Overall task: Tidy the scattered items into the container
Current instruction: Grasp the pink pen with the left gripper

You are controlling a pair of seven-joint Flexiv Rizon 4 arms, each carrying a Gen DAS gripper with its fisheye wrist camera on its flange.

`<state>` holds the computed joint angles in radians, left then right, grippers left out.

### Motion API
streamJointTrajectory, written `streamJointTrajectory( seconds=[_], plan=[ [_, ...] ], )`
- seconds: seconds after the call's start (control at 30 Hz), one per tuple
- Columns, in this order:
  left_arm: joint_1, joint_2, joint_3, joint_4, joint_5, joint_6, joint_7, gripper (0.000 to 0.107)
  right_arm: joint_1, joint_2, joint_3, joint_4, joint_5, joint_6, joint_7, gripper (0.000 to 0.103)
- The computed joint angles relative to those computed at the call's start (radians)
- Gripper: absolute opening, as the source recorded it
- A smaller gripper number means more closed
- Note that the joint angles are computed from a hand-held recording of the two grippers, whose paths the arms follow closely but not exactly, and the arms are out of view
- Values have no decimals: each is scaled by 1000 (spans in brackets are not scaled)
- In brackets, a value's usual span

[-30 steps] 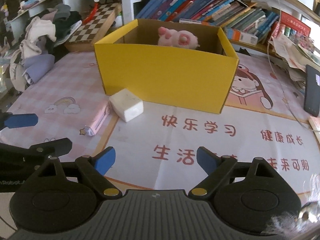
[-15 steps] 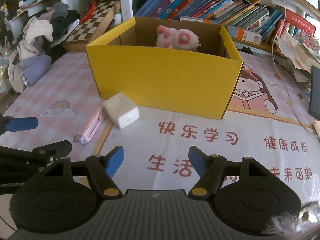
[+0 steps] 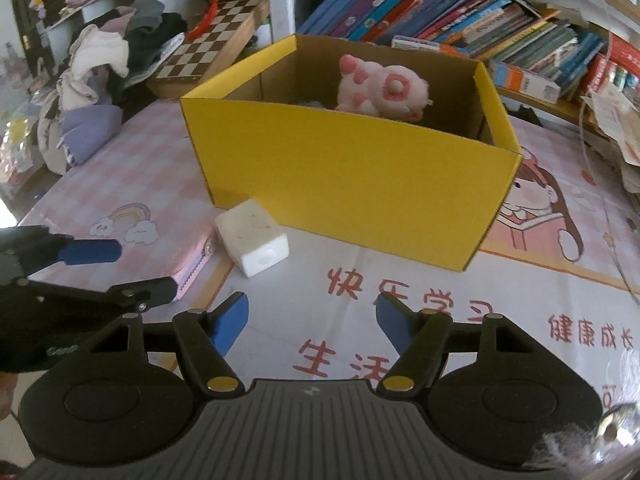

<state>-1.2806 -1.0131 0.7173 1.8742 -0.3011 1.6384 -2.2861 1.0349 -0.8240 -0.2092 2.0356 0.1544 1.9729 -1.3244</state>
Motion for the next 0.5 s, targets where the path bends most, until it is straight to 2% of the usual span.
streamJointTrajectory(
  seconds=[0.07, 0.2, 0.37, 0.5],
  plan=[
    [15, 0, -14, -6, -2, -1, -2, 56, -26, 2, 22, -5, -25, -4, -10, 70],
    [39, 1, -35, -24, 9, -30, -3, 50, -72, -1, 58, -21, -69, -13, -24, 70],
    [86, 9, -72, -44, 54, -41, -20, 34, -127, -12, 98, -48, -122, -31, -32, 70],
    [105, 6, -84, -51, 73, -33, -41, 30, -160, -20, 121, -65, -165, -43, -40, 70]
  ],
)
